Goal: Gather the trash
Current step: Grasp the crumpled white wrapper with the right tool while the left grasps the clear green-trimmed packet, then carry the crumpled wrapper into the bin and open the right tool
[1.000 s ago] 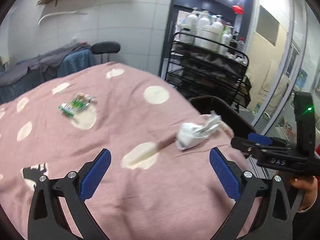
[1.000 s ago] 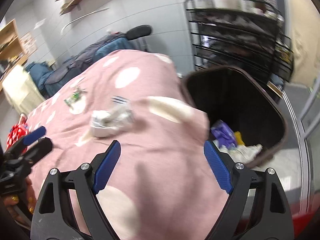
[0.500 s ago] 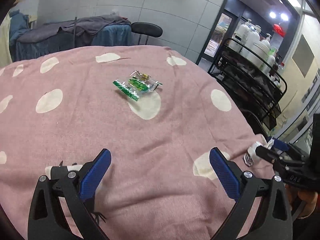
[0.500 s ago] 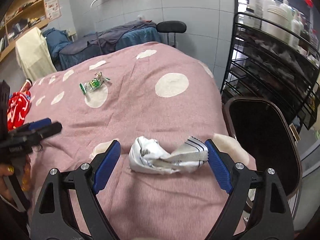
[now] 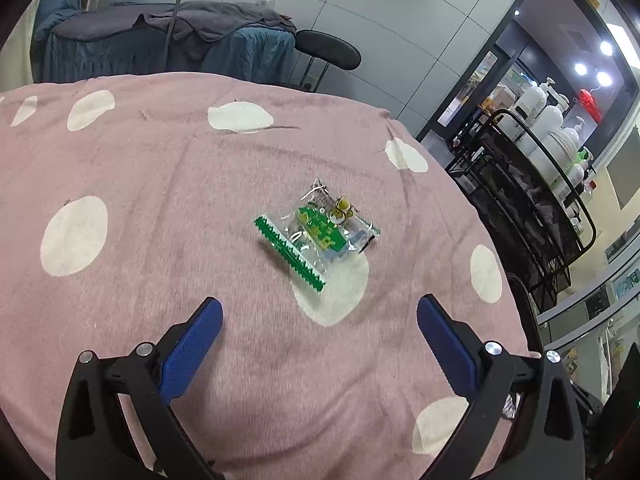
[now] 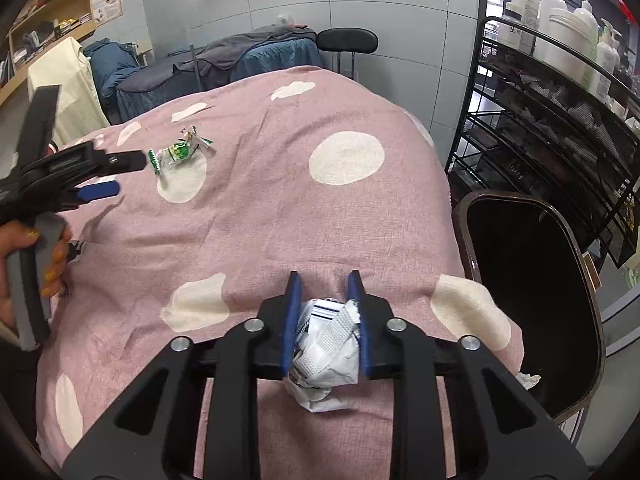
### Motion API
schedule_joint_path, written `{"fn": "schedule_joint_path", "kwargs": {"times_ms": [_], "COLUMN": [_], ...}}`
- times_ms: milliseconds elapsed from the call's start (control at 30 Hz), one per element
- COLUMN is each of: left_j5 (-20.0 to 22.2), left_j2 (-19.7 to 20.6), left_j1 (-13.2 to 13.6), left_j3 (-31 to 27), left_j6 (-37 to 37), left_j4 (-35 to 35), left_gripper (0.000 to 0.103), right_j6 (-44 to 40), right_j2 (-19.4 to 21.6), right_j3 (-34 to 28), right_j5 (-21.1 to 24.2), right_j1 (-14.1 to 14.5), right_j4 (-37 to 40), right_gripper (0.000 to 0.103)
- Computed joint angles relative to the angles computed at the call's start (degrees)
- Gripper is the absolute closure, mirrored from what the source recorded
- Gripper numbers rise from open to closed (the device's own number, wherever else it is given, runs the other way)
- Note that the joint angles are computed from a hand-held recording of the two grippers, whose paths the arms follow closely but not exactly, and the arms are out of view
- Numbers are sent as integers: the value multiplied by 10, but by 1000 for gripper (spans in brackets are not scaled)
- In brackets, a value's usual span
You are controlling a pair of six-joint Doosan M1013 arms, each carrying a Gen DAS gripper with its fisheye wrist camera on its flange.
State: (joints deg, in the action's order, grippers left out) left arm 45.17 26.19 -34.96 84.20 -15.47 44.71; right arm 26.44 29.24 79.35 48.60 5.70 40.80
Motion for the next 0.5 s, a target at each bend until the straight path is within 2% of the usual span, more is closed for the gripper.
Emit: {"fn": "schedule_joint_path", "kwargs": {"times_ms": [67, 133, 167, 233, 300, 333, 367, 500], "left_j5": [1, 12, 16, 31, 31, 30, 29, 17], "left_j2": [7, 16, 19, 25, 28, 31, 32, 31], "left_j1": [8, 15, 18, 20, 22, 23, 23, 19], "left_j3": [-9, -22, -26, -35, -39, -42, -44, -38], "left_j6": [9, 28, 35, 33, 37, 42, 46, 35], "left_j4": [-9, -25, -32, -28, -22, -22, -23, -3], "left_gripper": [13, 23, 35, 45, 61, 65, 76, 84], "right_j6": [-3, -4, -4, -3, 1, 4, 5, 6], "right_j2": [-1, -2, -2, -1, 0, 1, 1, 2], "right_j3": [3, 4, 4, 3, 1, 1, 0, 0], "right_j5": [3, 5, 6, 9, 11, 12, 13, 14], "right_j1": [-1, -2, -3, -4, -4, -4, -4, -5], "right_j4": [4, 5, 6, 7, 6, 6, 8, 12], "right_gripper": [81, 81, 81, 81, 81, 81, 81, 81]}}
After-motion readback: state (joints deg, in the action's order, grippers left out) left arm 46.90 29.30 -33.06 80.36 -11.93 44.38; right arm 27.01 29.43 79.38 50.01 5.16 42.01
